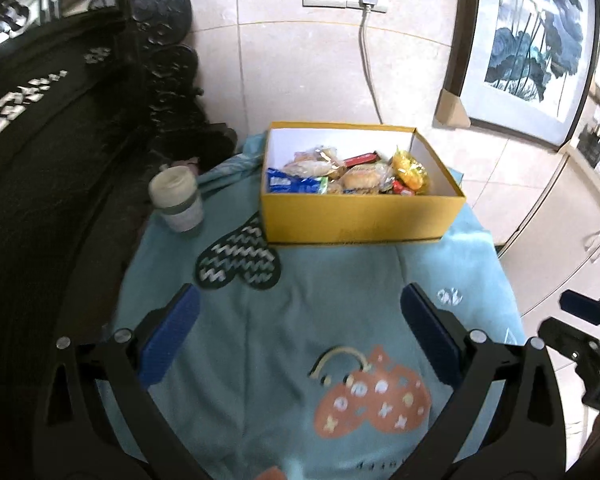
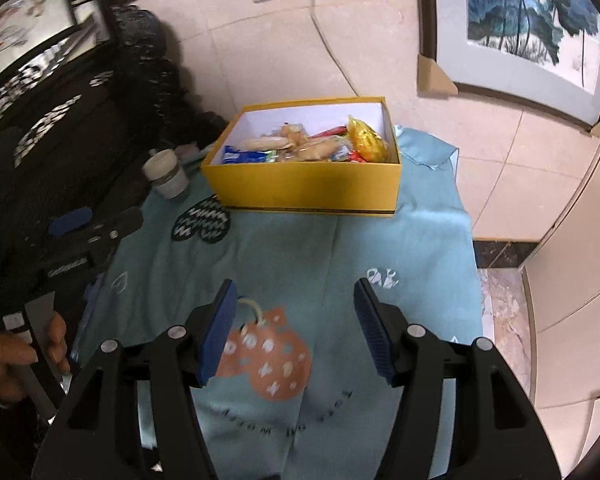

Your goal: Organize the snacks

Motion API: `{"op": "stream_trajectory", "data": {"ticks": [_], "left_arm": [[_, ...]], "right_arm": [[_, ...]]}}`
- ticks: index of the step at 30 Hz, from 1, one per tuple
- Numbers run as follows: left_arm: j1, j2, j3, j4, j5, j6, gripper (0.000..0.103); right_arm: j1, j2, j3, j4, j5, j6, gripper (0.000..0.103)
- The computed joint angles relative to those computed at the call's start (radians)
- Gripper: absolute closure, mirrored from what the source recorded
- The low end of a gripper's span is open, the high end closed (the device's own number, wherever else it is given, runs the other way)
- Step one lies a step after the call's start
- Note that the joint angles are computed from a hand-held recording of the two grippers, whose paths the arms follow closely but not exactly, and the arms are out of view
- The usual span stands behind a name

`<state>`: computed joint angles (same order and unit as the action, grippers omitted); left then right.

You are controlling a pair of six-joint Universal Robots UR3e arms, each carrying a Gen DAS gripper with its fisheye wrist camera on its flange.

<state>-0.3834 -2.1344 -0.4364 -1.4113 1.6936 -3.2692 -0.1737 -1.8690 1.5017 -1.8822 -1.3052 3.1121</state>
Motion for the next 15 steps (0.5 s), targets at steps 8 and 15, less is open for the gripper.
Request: {"op": "stream_trajectory", "data": {"ticks": [8, 15], "left_arm": [[-0.093, 0.231, -0.198, 0.032, 0.079, -0.052, 0.002], [-0.163, 0.193, -0.069, -0.075, 0.131, -0.121, 0.002]], "right_arm": [[-0.198, -0.295, 0.041, 0.254, 0.181, -0.241, 0.040], [-0.536, -0.459, -0.030, 0.641, 0.373, -0.548, 0.040]]}}
